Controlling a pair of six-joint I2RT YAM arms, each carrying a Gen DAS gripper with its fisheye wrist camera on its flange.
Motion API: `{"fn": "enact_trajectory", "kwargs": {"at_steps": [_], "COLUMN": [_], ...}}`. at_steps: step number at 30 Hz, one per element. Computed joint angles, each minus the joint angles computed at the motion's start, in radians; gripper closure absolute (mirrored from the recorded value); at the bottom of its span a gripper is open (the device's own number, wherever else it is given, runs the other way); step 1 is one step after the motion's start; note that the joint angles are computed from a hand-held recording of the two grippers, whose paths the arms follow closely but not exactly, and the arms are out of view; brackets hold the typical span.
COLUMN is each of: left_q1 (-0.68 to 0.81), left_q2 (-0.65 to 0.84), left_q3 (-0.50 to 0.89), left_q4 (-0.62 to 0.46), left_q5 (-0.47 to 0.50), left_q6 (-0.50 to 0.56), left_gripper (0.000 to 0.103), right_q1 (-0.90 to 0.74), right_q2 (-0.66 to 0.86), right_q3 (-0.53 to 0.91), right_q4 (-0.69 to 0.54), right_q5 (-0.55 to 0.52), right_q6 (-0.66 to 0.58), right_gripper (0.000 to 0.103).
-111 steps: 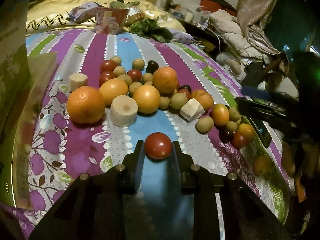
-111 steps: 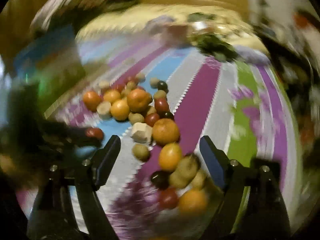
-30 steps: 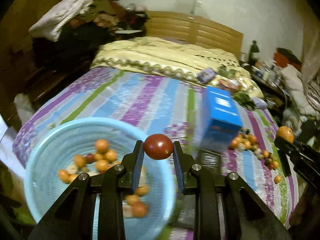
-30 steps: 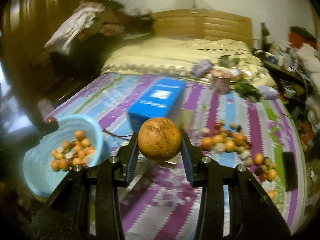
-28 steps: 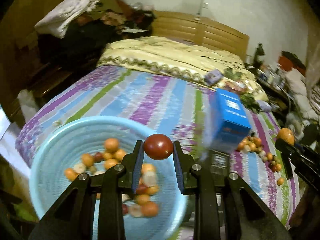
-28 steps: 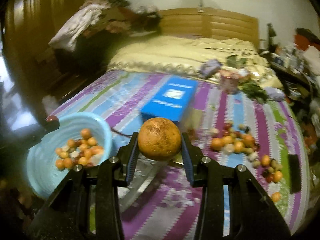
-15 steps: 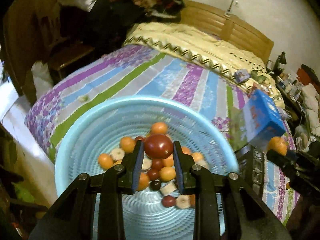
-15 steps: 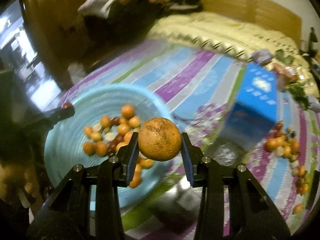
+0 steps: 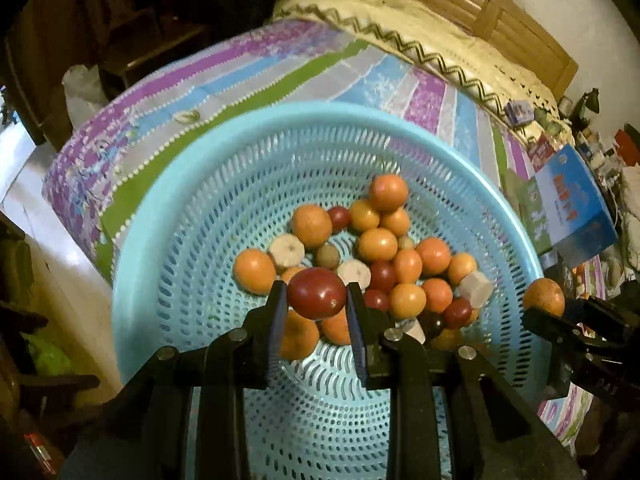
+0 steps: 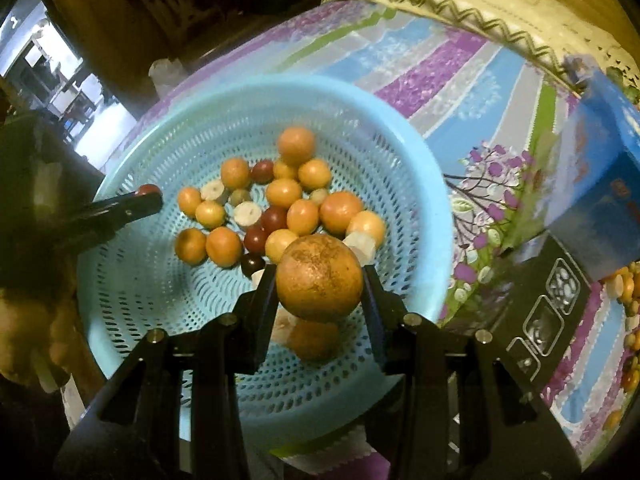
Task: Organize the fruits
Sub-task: 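Open both tools inside the basket to drop the tomato and grapefruit, then move both open tools back over the fruit spread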
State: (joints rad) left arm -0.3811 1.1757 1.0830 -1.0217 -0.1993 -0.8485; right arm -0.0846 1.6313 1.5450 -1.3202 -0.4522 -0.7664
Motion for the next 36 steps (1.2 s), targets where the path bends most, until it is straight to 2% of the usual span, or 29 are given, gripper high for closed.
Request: {"fn": "enact_trajectory", "kwargs": {"at_steps": [7,16,17,18,20,22,24,27,31,34,35,36], "left_q1": [0.019,0.022,0.022,0.022,0.017,0.017,0.016,0.006,-0.019,-0.063,-0.093,-0.128], "left_q2": [0.01,0.037,0.045,0.049,0.048,0.049,0.058,0.064,0.062,0.052,0.054,0.062], "left_q3": [-0.027,-0.015,-0.012,-0.012,-0.013,-0.012,-0.005,0.006,0.031,0.064,0.091,0.122], "left_q4": [0.029,0.014,0.009,0.008,0.008,0.004,-0.006,-0.018,-0.036,-0.047,-0.052,-0.058], "left_q5": [0.036,0.054,0.059,0.061,0.053,0.053,0.047,0.037,0.012,-0.037,-0.07,-0.11], "left_q6": [0.024,0.048,0.045,0.044,0.042,0.04,0.036,0.027,0.004,-0.028,-0.039,-0.048], "left_gripper": [0.074,0.073,0.071,0.061,0.056,0.056,0.056,0.055,0.055,0.055,0.055,0.055], "right_q1": [0.013,0.012,0.012,0.012,0.009,0.005,0.001,-0.009,-0.044,-0.143,-0.19,-0.24], "right_q2": [0.007,0.005,0.005,0.004,0.003,-0.004,-0.002,-0.008,-0.029,-0.118,-0.154,-0.19], "right_q3": [-0.013,-0.028,-0.028,-0.03,-0.029,-0.03,-0.022,-0.018,-0.011,-0.046,-0.065,-0.091], "right_q4": [0.006,0.007,0.006,0.007,0.009,0.017,0.012,0.012,-0.001,0.05,0.081,0.12], "right_q5": [0.021,0.01,0.007,0.006,-0.003,-0.013,-0.022,-0.034,-0.072,-0.175,-0.215,-0.251], "right_q6": [0.001,-0.007,-0.008,-0.006,-0.006,-0.004,-0.006,-0.011,-0.05,-0.104,-0.119,-0.131], "right_gripper": [0.062,0.06,0.06,0.06,0.051,0.043,0.042,0.034,0.033,0.031,0.028,0.02]}}
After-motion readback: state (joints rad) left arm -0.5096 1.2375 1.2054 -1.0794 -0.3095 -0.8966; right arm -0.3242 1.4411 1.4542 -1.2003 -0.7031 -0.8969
